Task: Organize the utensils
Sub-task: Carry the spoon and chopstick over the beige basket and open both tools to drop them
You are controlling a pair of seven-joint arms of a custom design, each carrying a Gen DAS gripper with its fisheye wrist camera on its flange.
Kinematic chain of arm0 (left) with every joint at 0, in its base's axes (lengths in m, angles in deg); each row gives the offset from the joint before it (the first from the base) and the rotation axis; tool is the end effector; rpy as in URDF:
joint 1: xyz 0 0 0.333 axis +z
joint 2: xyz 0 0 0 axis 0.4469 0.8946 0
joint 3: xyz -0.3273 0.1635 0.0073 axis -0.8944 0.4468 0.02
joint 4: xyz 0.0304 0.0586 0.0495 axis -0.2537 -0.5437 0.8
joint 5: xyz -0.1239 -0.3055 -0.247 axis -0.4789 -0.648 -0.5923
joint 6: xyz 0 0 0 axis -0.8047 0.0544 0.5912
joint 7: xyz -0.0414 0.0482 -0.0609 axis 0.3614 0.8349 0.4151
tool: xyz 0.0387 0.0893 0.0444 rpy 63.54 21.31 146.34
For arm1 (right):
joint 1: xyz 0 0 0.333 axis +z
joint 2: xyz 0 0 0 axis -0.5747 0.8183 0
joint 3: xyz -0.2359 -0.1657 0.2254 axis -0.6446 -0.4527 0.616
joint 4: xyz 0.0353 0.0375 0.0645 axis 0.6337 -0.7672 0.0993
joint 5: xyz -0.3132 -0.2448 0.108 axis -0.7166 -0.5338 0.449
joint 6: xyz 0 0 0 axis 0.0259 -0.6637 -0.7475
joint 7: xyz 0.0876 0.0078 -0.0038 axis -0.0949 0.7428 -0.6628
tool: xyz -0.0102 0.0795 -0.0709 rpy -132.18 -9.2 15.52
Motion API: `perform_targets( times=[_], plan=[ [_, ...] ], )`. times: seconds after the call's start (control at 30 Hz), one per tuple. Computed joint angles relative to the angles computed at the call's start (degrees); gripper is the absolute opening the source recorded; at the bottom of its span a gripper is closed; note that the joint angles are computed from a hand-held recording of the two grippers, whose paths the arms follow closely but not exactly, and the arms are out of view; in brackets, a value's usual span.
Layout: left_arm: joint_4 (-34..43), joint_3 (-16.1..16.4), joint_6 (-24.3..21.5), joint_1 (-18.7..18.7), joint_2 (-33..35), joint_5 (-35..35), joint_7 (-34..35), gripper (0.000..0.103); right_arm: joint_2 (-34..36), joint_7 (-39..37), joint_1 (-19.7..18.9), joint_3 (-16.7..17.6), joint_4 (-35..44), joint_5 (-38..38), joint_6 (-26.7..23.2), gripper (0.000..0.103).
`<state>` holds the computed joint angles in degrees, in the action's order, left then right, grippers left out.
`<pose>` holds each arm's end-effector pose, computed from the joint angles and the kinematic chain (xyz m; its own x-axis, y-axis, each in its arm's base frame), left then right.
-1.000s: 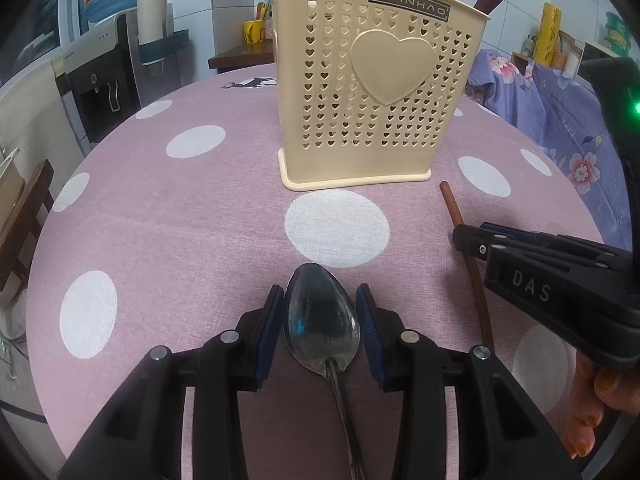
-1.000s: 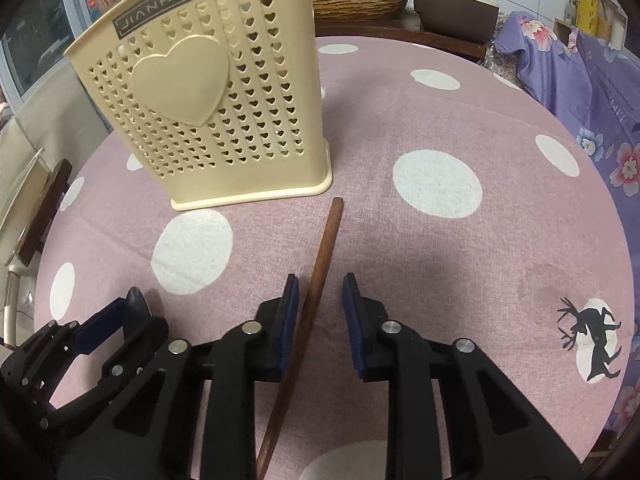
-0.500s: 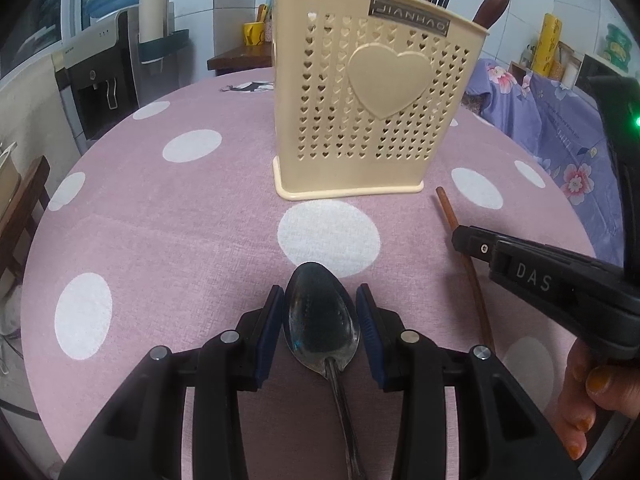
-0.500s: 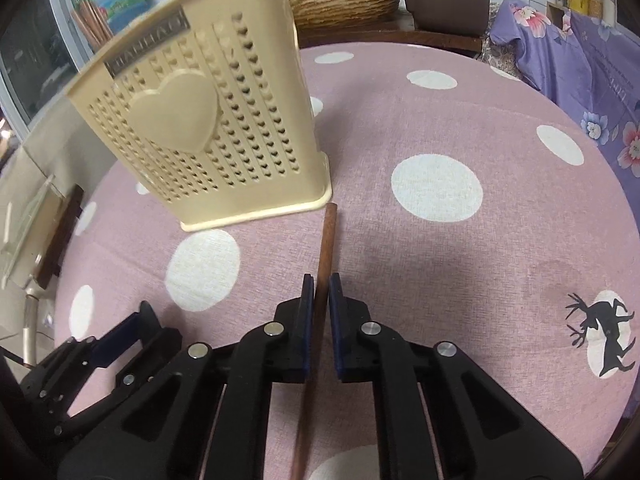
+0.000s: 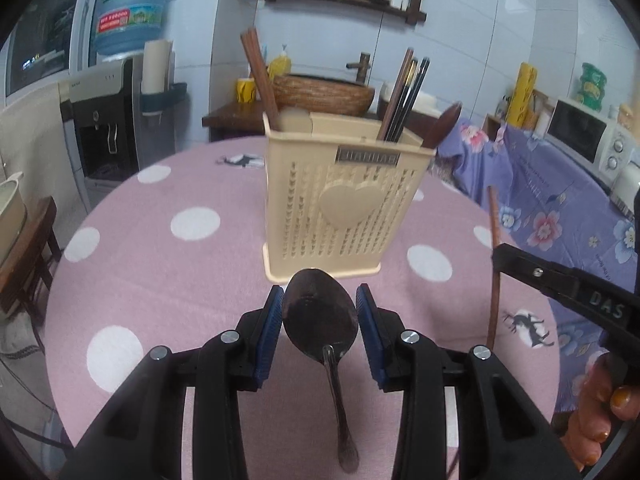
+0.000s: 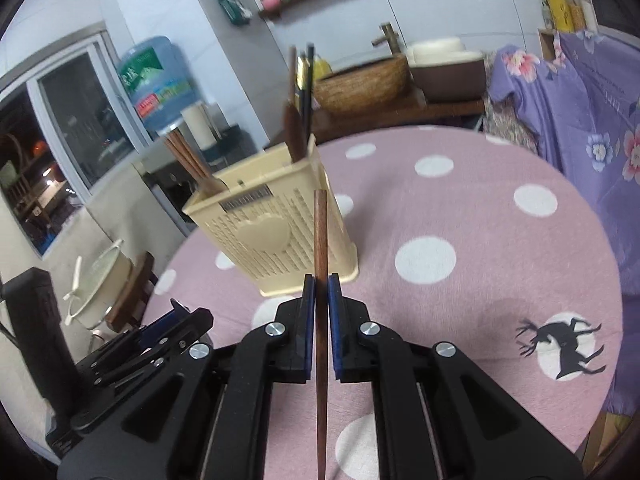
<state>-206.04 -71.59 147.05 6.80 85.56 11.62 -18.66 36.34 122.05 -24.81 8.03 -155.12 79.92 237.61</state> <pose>0.4218 -0.3956 0.5283 -0.2237 -0.9646 0.1394 -0.6120 0.0277 -0.7904 0.4465 0.1925 0.5362 0.0809 -0.9194 -0.3848 -0.6030 0.2623 -0.7534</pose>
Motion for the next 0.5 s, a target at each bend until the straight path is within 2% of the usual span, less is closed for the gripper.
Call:
perform_targets(
  times=[0.17,0.37,0.5],
  plan=[
    [1.1,-0.3,-0.2,0.3,-0.7,3.8,-2.4,0.037,-3.3,-3.3,4.7,-4.2,-1.1,0.1,2.7,0.007],
    [1.8,-0.2,-0.5,0.1,0.1,4.5,-2.9,0.037,-4.3,-4.9,2.2,-1.3,-0.8,0.7,1.6,0.007],
    [1.5,-0.1,-0.6,0.0,-0.4,4.8,-3.1,0.037,-4.4,-5.4,2.4,-1.3,-0.8,0.9,1.3,0.007]
  ],
)
